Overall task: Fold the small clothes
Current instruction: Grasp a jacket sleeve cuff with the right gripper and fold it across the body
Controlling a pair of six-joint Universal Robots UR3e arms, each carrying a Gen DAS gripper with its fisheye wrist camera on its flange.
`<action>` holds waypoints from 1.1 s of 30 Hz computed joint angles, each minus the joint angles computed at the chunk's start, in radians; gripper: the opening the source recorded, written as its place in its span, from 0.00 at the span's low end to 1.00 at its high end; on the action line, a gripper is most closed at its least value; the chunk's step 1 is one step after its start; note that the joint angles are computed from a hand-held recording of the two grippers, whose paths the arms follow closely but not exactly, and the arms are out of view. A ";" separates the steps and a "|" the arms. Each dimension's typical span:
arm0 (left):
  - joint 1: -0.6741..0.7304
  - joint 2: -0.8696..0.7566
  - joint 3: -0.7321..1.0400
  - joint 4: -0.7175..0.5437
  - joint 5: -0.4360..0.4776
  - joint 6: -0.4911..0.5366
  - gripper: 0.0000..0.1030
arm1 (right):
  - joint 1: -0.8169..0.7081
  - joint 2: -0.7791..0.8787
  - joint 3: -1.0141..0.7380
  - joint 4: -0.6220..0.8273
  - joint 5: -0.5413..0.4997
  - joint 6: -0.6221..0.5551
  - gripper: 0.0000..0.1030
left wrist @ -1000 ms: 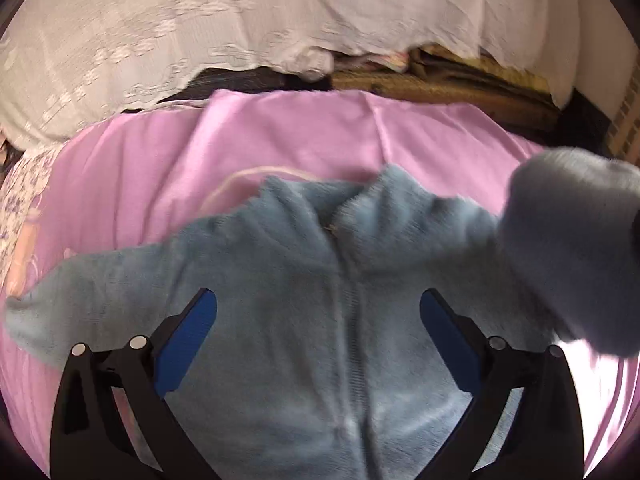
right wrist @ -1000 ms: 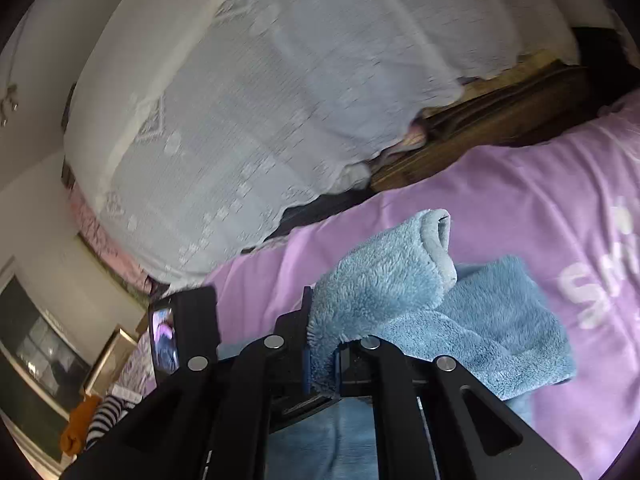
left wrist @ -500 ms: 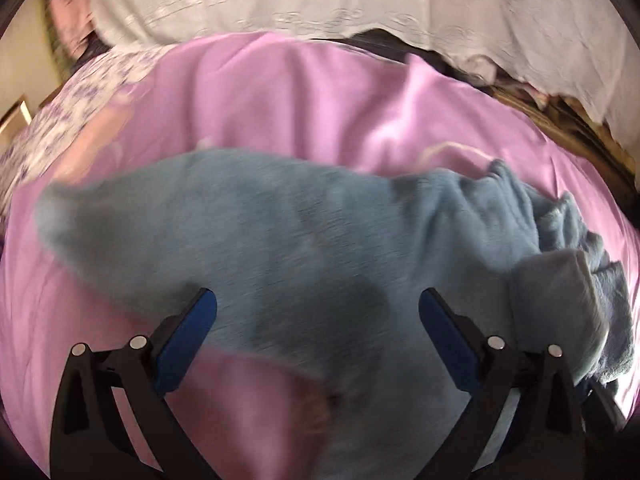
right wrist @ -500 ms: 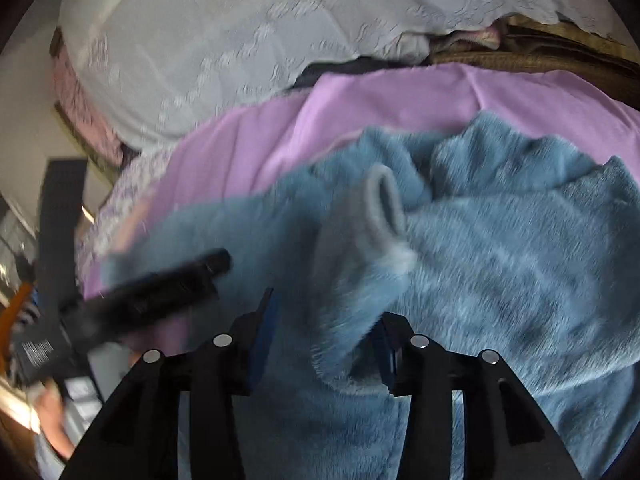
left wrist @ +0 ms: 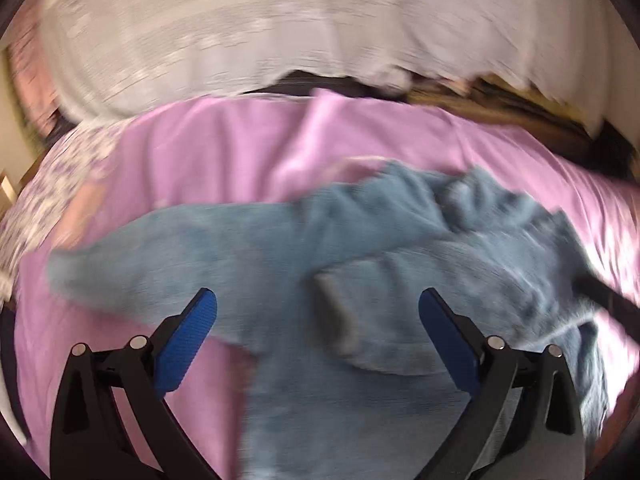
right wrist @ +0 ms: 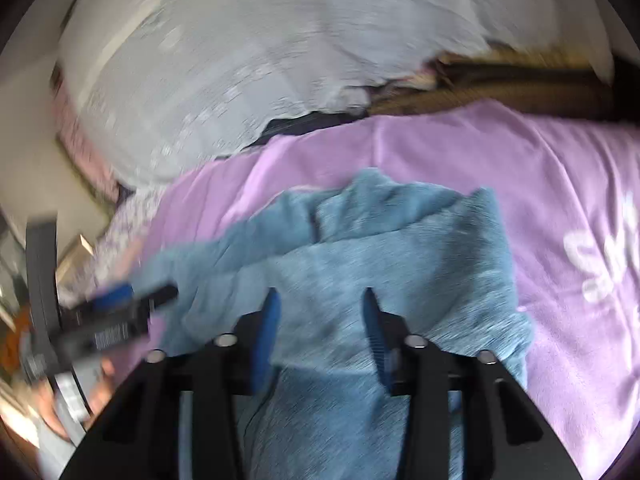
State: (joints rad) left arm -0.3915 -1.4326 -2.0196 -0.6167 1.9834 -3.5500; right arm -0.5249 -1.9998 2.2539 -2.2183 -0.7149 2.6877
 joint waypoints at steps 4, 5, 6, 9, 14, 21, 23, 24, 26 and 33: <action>-0.033 -0.235 0.112 -0.046 0.014 0.012 0.96 | -0.054 0.271 -0.020 -0.164 -0.100 0.096 0.09; -0.002 -0.265 0.095 -0.026 -0.043 0.022 0.96 | -0.106 0.329 -0.017 -0.123 -0.048 0.059 0.00; 0.017 -0.252 0.053 0.035 -0.070 0.019 0.96 | -0.152 0.346 -0.014 -0.057 0.018 0.006 0.00; 0.067 -0.188 0.033 0.010 -0.137 0.029 0.96 | -0.171 0.286 -0.019 -0.009 0.026 0.006 0.00; 0.079 -0.105 0.026 0.009 -0.083 0.008 0.96 | -0.110 0.250 -0.062 -0.155 0.040 0.089 0.23; 0.159 -0.240 0.062 0.026 -0.157 0.043 0.96 | 0.010 0.625 -0.220 -0.415 -0.084 0.283 0.16; 0.165 -0.201 0.043 0.016 -0.164 0.048 0.96 | -0.043 0.509 -0.142 -0.374 -0.061 0.247 0.19; 0.165 -0.174 0.027 0.014 -0.158 0.047 0.96 | -0.064 0.445 -0.100 -0.358 -0.048 0.214 0.21; 0.167 -0.110 -0.026 0.028 -0.152 0.047 0.96 | -0.121 0.277 -0.011 -0.257 -0.007 0.089 0.37; 0.477 0.362 -0.318 -0.113 -0.309 0.116 0.96 | -0.264 0.056 0.108 0.091 0.052 -0.233 0.58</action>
State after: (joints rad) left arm 0.0856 -1.0704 -2.3374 -0.7297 1.6747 -3.4345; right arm -0.7893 -1.9433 2.3621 -2.1273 -0.6630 2.4546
